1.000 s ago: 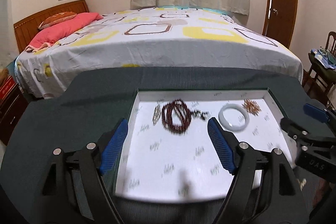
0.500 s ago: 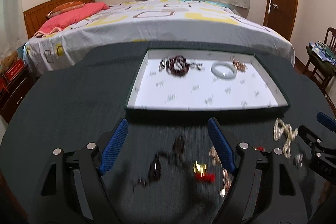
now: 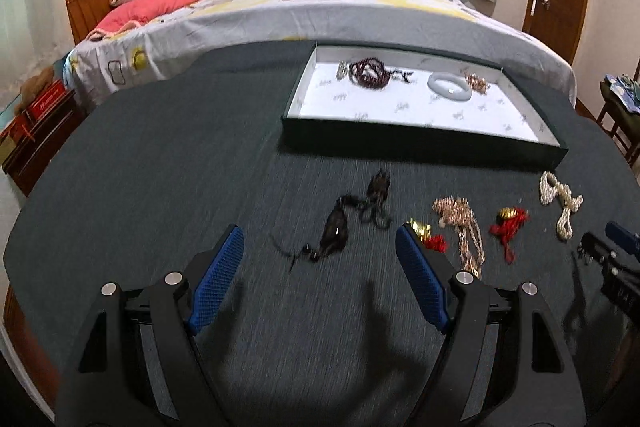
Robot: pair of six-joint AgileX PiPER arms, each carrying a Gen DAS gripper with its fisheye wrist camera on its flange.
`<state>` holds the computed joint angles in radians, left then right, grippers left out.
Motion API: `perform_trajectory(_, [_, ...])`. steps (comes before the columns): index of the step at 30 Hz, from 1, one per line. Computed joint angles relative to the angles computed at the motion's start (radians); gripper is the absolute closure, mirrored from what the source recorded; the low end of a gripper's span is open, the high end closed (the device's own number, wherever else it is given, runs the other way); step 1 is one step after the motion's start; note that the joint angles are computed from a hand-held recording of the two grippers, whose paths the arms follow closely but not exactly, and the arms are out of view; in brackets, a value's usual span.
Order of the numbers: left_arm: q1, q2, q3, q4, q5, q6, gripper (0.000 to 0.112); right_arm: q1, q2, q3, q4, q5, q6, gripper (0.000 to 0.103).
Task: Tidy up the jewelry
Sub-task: 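Withdraw both tools from the box back over the table, then close left tool on the black bead pendant while right tool closes on the pearl ring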
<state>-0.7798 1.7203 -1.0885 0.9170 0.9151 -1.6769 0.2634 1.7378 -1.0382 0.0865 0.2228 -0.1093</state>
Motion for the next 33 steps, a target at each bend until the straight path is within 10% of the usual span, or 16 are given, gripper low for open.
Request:
perform_trajectory(14, [-0.004,0.019,0.004,-0.022,-0.019,0.016,0.036,-0.013,0.033,-0.026,0.224,0.067,-0.229,0.078])
perform_trajectory(33, [0.081,0.038,0.013,-0.026,-0.077,0.058,0.036,-0.018,0.039,-0.06,0.258,0.085,-0.252,0.078])
